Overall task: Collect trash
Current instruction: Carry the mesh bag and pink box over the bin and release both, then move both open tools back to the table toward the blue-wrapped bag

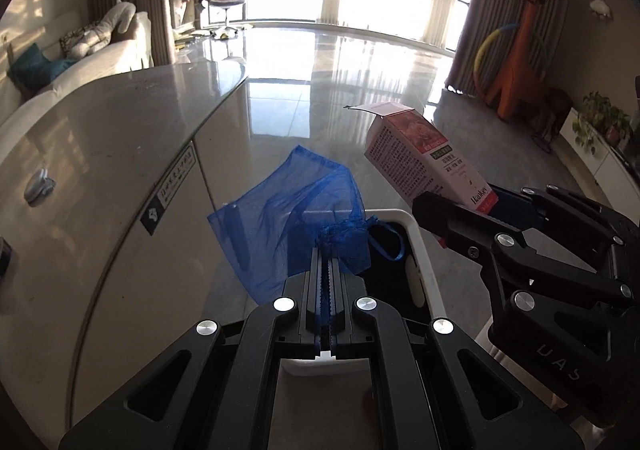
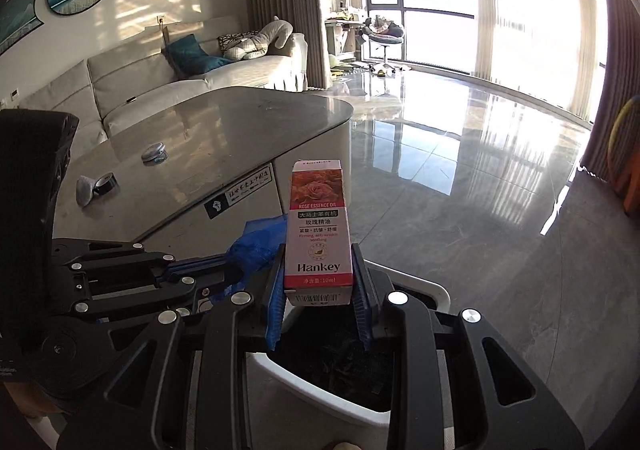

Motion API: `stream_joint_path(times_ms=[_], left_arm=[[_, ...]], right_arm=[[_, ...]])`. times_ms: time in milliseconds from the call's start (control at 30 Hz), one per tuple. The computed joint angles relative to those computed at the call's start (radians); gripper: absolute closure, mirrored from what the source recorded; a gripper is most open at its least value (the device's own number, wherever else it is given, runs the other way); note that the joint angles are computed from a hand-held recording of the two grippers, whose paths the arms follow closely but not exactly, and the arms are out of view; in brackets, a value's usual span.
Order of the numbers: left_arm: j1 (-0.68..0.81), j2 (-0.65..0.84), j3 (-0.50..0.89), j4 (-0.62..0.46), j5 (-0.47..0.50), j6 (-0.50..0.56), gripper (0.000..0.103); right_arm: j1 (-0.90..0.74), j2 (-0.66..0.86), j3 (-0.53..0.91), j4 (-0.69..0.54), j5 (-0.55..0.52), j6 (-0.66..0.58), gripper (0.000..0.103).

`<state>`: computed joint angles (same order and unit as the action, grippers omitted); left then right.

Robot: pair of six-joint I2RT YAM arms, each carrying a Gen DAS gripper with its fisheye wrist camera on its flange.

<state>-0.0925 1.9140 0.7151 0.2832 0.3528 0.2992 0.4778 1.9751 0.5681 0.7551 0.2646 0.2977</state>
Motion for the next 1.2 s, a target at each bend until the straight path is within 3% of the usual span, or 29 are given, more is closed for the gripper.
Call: stream_joint_path(times_ms=[100, 167, 200, 233, 300, 333, 600, 967, 1000, 1067, 1200], left_arm=[[-0.026, 0.046, 0.035, -0.031, 0.002, 0.010, 0.101], [-0.050, 0.084, 0.070, -0.066, -0.012, 0.020, 0.090], [-0.070, 0.101, 0.088, -0.080, -0.055, 0.013, 0.052], [-0.093, 0.109, 0.086, -0.057, -0.128, 0.003, 0.005], [-0.136, 0.106, 0.023, 0.097, -0.282, -0.004, 0.005], [-0.146, 0.105, 0.019, 0.106, -0.295, 0.016, 0.005], [-0.108, 0.059, 0.005, 0.118, -0.308, 0.012, 0.005], [0.035, 0.039, 0.032, 0.068, -0.224, -0.018, 0.005], [0.044, 0.035, 0.030, 0.069, -0.218, -0.020, 0.005], [0.055, 0.031, 0.029, 0.072, -0.220, -0.027, 0.005], [0.080, 0.018, 0.014, 0.087, -0.201, -0.034, 0.005]], right_arm=[[-0.039, 0.006, -0.033, 0.035, -0.019, -0.006, 0.072], [-0.053, 0.014, -0.034, 0.032, -0.027, -0.005, 0.072], [-0.059, 0.021, -0.028, 0.026, -0.032, -0.003, 0.072], [-0.062, 0.024, -0.031, 0.027, -0.033, -0.002, 0.072], [-0.069, 0.035, -0.034, 0.030, -0.038, -0.001, 0.072], [-0.073, 0.039, -0.038, 0.036, -0.040, 0.001, 0.072], [-0.080, 0.057, -0.002, -0.006, -0.069, 0.033, 0.072], [-0.098, 0.116, 0.052, -0.040, -0.101, 0.018, 0.070], [-0.097, 0.119, 0.084, -0.089, -0.104, 0.018, 0.062], [-0.092, 0.124, 0.102, -0.100, -0.069, 0.016, 0.002], [-0.094, 0.125, 0.133, -0.154, -0.065, 0.007, 0.005]])
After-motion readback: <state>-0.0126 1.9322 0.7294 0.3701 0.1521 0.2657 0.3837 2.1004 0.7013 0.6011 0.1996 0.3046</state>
